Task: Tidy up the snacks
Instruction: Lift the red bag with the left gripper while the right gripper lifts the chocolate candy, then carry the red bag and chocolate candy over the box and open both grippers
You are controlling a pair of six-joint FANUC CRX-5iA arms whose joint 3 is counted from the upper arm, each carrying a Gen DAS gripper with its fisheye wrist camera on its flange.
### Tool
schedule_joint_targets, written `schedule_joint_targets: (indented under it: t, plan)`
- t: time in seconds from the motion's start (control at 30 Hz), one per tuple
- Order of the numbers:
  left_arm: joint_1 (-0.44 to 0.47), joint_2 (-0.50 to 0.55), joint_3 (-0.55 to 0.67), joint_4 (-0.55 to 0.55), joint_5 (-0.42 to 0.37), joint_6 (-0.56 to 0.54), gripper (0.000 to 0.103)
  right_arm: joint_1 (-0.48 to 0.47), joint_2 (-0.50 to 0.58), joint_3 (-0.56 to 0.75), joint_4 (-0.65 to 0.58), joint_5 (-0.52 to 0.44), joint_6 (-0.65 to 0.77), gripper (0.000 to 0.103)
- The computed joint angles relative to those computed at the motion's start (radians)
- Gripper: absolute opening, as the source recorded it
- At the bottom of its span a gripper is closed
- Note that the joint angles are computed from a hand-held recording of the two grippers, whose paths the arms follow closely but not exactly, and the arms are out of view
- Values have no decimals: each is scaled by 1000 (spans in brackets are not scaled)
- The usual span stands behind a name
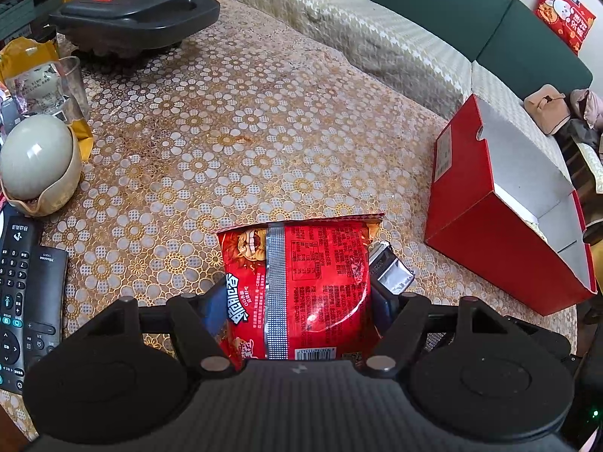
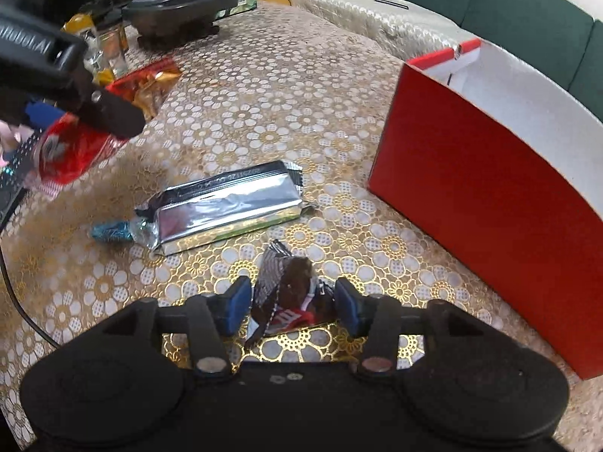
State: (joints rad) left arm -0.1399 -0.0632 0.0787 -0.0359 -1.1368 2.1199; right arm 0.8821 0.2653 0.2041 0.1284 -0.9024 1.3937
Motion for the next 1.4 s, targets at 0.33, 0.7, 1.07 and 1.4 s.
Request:
schedule_joint_targets:
  t: [0.33,0.7,1.07,1.4]
  plan:
    - [-3,-1,2,-9,-4,-1,72,12,-36,-57,49,56,-73,29]
    - [-84,11,84,-54,-16,-9,72,1,-161,-130,64,117,-160,28]
    - [-237,198,394,-139,-59,-85,72,-98,-231,-126,142,150,-232,28]
    - [-325,464,761,-197,-124,-204,72,-224,-162,-58,172,131,-279,28]
